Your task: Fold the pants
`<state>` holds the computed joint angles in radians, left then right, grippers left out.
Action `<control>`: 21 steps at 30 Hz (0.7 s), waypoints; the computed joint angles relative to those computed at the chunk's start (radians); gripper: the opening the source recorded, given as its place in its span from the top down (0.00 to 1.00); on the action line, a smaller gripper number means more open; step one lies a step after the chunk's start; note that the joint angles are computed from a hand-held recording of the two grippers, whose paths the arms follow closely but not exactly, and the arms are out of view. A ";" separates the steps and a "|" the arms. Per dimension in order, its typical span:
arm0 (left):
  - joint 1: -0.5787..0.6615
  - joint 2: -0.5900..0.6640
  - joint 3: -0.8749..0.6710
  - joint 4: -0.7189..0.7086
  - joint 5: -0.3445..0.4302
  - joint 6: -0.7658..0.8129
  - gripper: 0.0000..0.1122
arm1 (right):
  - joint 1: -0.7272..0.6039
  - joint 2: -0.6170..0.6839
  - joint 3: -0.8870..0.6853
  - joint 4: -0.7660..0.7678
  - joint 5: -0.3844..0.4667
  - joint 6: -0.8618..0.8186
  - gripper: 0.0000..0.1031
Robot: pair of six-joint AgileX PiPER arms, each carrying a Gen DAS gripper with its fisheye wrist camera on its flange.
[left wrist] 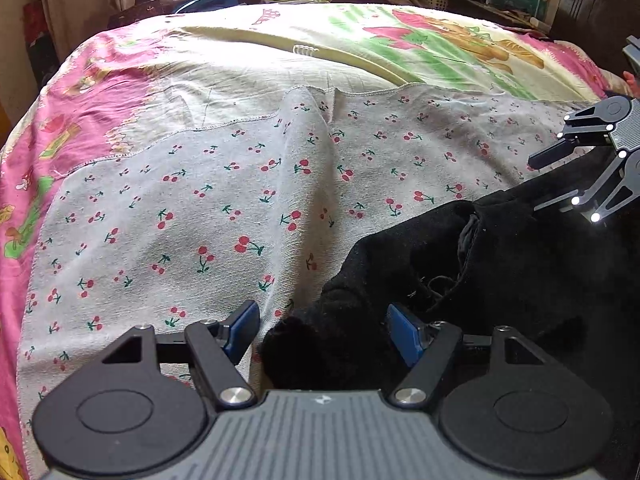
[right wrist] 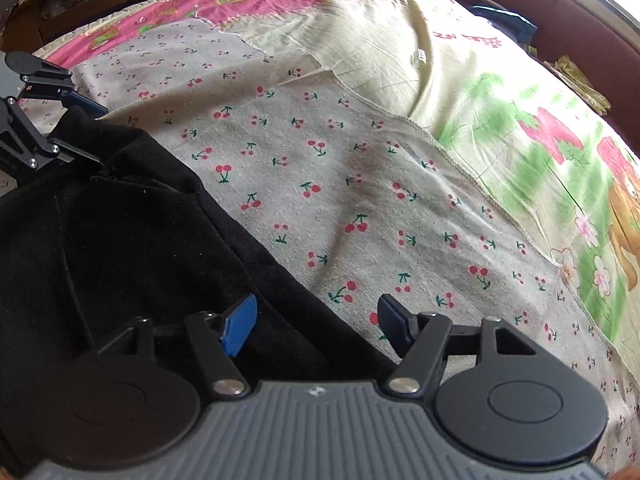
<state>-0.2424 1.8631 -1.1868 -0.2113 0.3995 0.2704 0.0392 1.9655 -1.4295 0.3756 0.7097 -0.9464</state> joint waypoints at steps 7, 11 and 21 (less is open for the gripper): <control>0.019 0.008 0.011 -0.049 -0.031 0.026 0.45 | 0.012 0.075 -0.045 -0.015 0.003 -0.022 0.30; 0.037 -0.005 0.002 -0.106 0.003 0.072 0.53 | 0.013 0.074 -0.060 -0.016 0.020 -0.009 0.52; 0.021 -0.076 0.054 -0.101 -0.018 0.069 0.75 | 0.032 -0.017 0.053 0.019 -0.083 0.079 0.98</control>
<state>-0.2216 1.7874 -1.1332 -0.3125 0.3817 0.3398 0.0711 1.9489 -1.3769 0.3942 0.6269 -0.8676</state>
